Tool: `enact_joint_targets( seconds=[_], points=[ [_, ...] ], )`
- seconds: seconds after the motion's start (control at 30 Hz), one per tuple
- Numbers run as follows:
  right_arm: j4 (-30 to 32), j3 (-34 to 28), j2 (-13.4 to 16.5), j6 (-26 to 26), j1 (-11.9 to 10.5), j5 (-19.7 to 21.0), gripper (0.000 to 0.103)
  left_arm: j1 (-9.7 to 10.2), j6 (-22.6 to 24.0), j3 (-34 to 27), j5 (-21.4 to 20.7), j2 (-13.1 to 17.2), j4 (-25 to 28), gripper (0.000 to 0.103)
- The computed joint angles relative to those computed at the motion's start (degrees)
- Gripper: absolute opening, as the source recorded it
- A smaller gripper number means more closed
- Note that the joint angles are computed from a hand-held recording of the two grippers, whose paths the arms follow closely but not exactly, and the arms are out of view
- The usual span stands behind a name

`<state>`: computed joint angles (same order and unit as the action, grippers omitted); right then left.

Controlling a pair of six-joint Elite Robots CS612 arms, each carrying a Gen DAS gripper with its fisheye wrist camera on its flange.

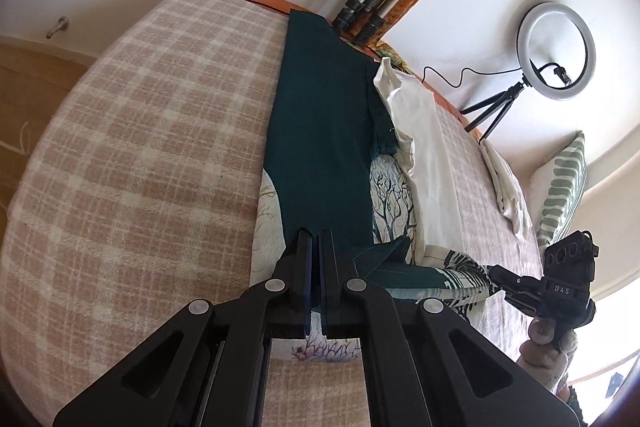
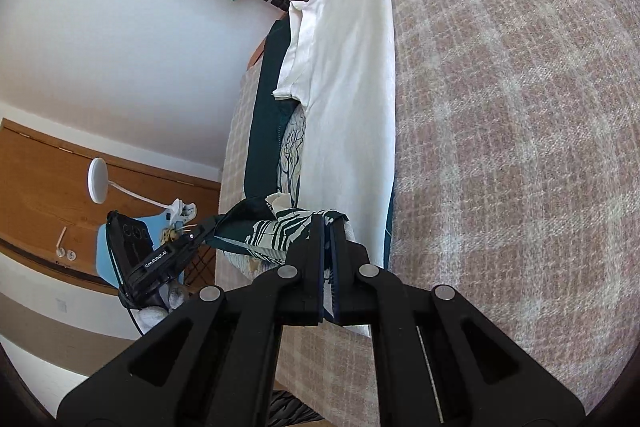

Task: Fold small clothes
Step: 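Lift the held hem toward the collar with both grippers, then lay the hem down at mid-length and open both grippers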

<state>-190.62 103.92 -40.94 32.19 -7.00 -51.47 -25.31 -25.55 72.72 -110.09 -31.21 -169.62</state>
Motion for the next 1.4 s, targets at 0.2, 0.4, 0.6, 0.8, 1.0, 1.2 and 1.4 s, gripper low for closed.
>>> enact_joint_targets(
  seconds=[0.2, 0.4, 0.6, 0.8, 1.0, 1.2, 1.4],
  points=[
    [3.5, -2.2, 0.7, -1.7, 0.2, -1.9, 0.004, 0.0, -0.1, -3.0, 1.5, 1.8, 2.9, 0.001],
    [5.5, -3.1, 0.0, -5.9, 0.7, -5.7, 0.004, -0.33, -0.5, -3.7, 6.2, 1.9, 3.2, 0.009],
    [5.0, -1.3, -3.4, -18.8, 2.8, -10.0, 0.014, -0.46, 3.2, 0.3, 9.9, -0.7, -3.1, 0.015],
    [8.1, -0.7, -4.3, -24.9, 4.6, -14.8, 0.014, -1.67, 11.0, 2.8, 9.9, -2.1, -1.4, 0.015],
    [10.3, -2.0, -3.0, -21.5, 4.1, -18.6, 0.033, -1.75, 12.0, 0.6, 11.9, -0.6, 0.9, 0.023],
    [10.4, -3.4, -1.8, -19.3, 3.5, -16.7, 0.034, -1.75, 12.3, -2.4, 11.3, 1.4, 1.7, 0.026],
    [12.1, -4.6, -1.2, -19.4, 3.9, -16.9, 0.034, -2.81, 17.5, -4.6, 14.8, 2.8, 4.3, 0.026]
  ],
)
